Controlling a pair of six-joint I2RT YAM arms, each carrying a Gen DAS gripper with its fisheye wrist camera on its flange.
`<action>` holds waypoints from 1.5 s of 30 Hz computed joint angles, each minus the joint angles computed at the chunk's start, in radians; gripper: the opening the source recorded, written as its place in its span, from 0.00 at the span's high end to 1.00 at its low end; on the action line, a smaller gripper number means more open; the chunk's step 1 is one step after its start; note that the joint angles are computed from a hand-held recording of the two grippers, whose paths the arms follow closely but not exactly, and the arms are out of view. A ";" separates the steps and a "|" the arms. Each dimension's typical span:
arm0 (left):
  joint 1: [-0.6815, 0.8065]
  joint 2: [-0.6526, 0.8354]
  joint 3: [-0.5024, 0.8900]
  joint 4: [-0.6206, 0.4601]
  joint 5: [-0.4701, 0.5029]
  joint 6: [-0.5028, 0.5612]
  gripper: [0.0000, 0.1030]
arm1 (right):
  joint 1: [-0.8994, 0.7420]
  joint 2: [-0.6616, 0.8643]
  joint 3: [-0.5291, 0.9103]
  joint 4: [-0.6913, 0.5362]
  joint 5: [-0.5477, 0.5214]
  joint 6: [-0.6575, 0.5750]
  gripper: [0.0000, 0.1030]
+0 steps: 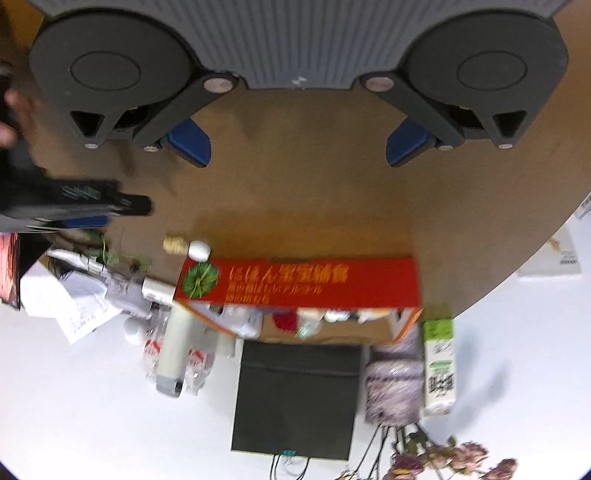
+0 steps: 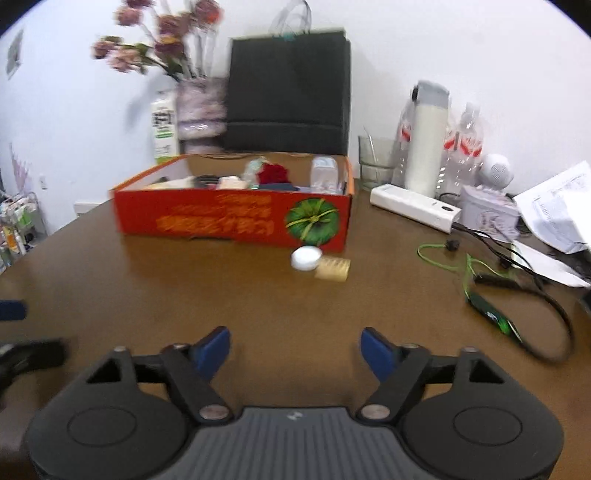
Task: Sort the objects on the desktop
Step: 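Grasp the second white lid with the left tool while the right grasps the beige block, then carry the white lid and beige block into the box and open both tools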
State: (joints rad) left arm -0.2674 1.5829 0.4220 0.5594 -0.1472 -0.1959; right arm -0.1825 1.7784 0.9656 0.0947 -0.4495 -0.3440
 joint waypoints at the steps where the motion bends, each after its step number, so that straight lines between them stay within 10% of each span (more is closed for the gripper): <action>1: 0.007 0.036 0.040 0.002 0.010 0.005 0.00 | 0.011 0.081 0.107 -0.043 0.004 0.014 0.40; 10: 0.028 0.288 0.332 -0.020 0.138 0.072 0.02 | 0.073 0.444 0.615 -0.241 0.097 0.048 0.62; 22: -0.064 0.726 0.969 -0.268 0.144 0.116 0.26 | -0.085 0.338 0.450 -0.088 -0.075 0.108 0.69; 24: -0.078 0.766 1.036 -0.308 0.136 0.113 0.32 | -0.110 0.330 0.420 -0.042 -0.126 0.143 0.69; 26: -0.090 0.795 1.078 -0.336 0.119 0.111 0.70 | -0.117 0.328 0.414 -0.038 -0.138 0.152 0.69; 32: -0.092 0.710 0.956 -0.322 0.092 0.080 0.72 | -0.096 0.313 0.388 -0.045 -0.133 0.111 0.69; 45: 0.012 0.068 0.091 -0.079 0.031 -0.051 0.72 | 0.016 0.074 0.068 -0.012 -0.182 0.012 0.69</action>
